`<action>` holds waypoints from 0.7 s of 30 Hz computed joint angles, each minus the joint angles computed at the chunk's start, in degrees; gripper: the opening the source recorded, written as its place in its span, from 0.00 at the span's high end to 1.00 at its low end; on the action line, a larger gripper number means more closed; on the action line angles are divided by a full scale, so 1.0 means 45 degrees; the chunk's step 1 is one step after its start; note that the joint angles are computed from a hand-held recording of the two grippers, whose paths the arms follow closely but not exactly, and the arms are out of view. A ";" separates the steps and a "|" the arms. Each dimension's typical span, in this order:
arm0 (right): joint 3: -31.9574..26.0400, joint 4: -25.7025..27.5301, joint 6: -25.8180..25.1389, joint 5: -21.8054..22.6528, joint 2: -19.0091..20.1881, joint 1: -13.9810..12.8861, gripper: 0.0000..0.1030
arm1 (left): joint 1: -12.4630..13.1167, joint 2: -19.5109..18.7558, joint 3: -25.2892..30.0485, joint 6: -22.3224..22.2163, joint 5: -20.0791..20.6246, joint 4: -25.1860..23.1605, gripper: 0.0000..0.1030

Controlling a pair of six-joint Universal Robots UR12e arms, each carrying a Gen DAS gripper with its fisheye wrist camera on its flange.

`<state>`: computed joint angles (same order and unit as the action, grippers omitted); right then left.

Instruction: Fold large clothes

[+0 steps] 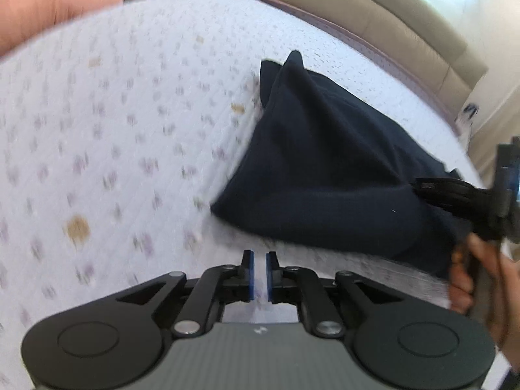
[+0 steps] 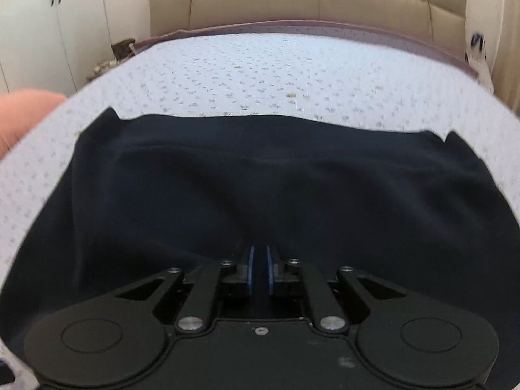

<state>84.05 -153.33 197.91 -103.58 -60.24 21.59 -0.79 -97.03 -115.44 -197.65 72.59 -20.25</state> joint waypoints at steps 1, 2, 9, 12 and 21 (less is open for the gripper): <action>-0.0131 0.0220 -0.0073 -0.0156 0.0039 0.0036 0.94 | 0.0116 0.0007 -0.0139 -0.0360 -0.0469 0.0107 0.92; -0.0212 0.0380 -0.0046 -0.0219 0.0047 0.0065 0.94 | 0.0185 -0.0008 -0.0262 -0.0636 -0.0807 0.0279 0.92; 0.0369 0.0171 0.1365 0.0242 -0.0914 0.0006 0.87 | 0.0318 -0.0197 -0.0569 -0.1610 -0.1884 0.1314 0.82; 0.0988 -0.0588 0.0788 -0.0267 -0.1284 0.0256 0.61 | 0.0249 -0.0095 -0.0589 -0.1246 -0.1776 0.1232 0.79; 0.1979 0.0033 0.0460 0.0573 -0.2022 0.0220 0.71 | 0.0112 0.0013 -0.0806 -0.2481 -0.1784 0.1571 0.73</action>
